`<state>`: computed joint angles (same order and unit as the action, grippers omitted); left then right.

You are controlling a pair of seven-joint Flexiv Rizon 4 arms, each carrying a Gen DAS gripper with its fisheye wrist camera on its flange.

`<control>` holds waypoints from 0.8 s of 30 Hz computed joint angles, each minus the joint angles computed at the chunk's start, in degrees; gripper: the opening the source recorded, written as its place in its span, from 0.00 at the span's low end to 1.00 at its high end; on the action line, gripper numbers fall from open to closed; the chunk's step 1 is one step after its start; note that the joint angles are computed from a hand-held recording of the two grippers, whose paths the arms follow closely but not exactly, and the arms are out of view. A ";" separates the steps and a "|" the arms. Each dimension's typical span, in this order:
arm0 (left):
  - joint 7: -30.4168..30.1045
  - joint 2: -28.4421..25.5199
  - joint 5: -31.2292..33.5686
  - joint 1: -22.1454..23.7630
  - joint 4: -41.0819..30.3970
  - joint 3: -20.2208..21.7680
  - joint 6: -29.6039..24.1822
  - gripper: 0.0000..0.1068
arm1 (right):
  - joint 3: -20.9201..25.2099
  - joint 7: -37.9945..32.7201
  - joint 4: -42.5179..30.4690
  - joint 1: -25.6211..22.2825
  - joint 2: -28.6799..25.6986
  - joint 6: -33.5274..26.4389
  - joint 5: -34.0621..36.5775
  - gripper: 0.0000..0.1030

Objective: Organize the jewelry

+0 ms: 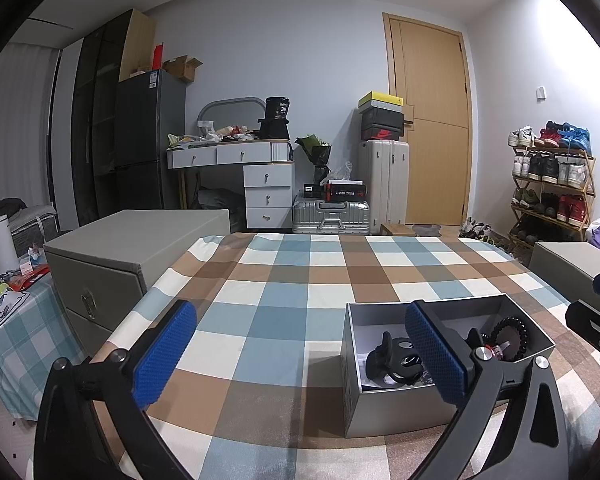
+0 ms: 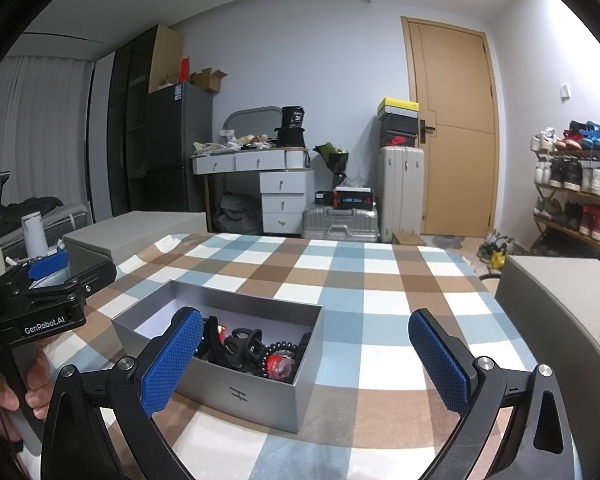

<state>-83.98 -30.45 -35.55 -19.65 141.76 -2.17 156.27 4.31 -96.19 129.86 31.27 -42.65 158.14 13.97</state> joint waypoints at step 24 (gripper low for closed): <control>0.00 -0.09 -0.39 -0.20 -0.04 -0.04 0.11 0.95 | 0.07 -0.03 -0.04 -0.07 -0.03 0.01 -0.01 1.00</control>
